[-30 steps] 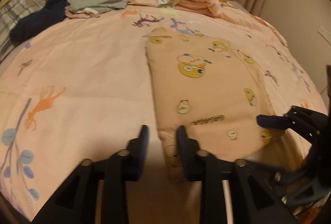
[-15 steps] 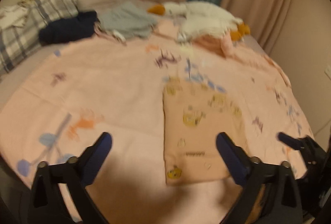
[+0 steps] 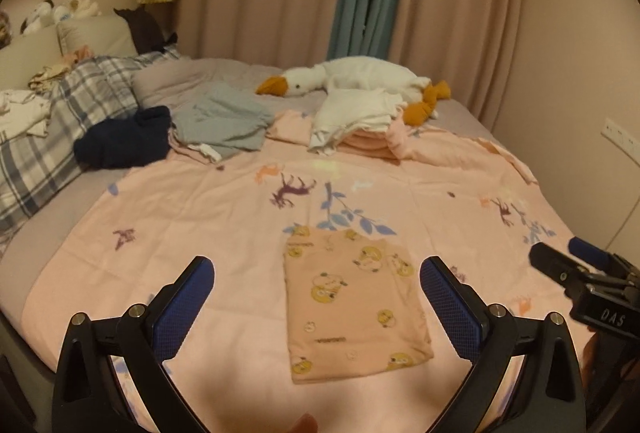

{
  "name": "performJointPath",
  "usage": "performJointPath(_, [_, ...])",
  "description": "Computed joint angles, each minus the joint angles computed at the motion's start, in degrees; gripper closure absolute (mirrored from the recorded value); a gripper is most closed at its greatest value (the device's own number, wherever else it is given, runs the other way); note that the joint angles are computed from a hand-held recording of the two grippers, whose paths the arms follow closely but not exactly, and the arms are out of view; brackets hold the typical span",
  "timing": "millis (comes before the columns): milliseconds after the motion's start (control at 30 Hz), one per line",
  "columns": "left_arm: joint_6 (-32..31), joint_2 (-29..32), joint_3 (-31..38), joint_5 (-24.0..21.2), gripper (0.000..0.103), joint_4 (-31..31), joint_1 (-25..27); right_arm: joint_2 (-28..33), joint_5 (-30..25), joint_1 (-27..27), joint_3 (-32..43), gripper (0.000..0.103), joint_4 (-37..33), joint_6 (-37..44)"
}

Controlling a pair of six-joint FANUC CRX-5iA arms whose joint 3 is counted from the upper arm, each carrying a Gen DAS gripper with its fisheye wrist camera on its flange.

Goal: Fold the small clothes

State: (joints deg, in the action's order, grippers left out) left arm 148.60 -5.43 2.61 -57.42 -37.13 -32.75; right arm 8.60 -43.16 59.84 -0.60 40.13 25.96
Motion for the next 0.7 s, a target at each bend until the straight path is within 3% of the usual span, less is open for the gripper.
performJointPath(167, [-0.47,1.39,1.35,-2.51,0.001,-0.35,-1.13,0.92,-0.32,-0.78,4.03,0.000,-11.43,9.93])
performJointPath(367, [0.83,2.64,3.44,-6.96,0.001,-4.89,-4.12,1.52,-0.38,-0.80,4.51,0.000,-12.26,11.02])
performJointPath(500, [1.62,1.20,1.98,-4.55,0.001,-2.99,-2.80,2.04,-0.85,-0.85,4.74,0.000,-11.57,10.09])
performJointPath(700, [2.02,1.09,2.07,-4.63,0.001,-3.95,-3.26,2.79,-2.55,-0.79,5.08,0.000,-9.84,8.82])
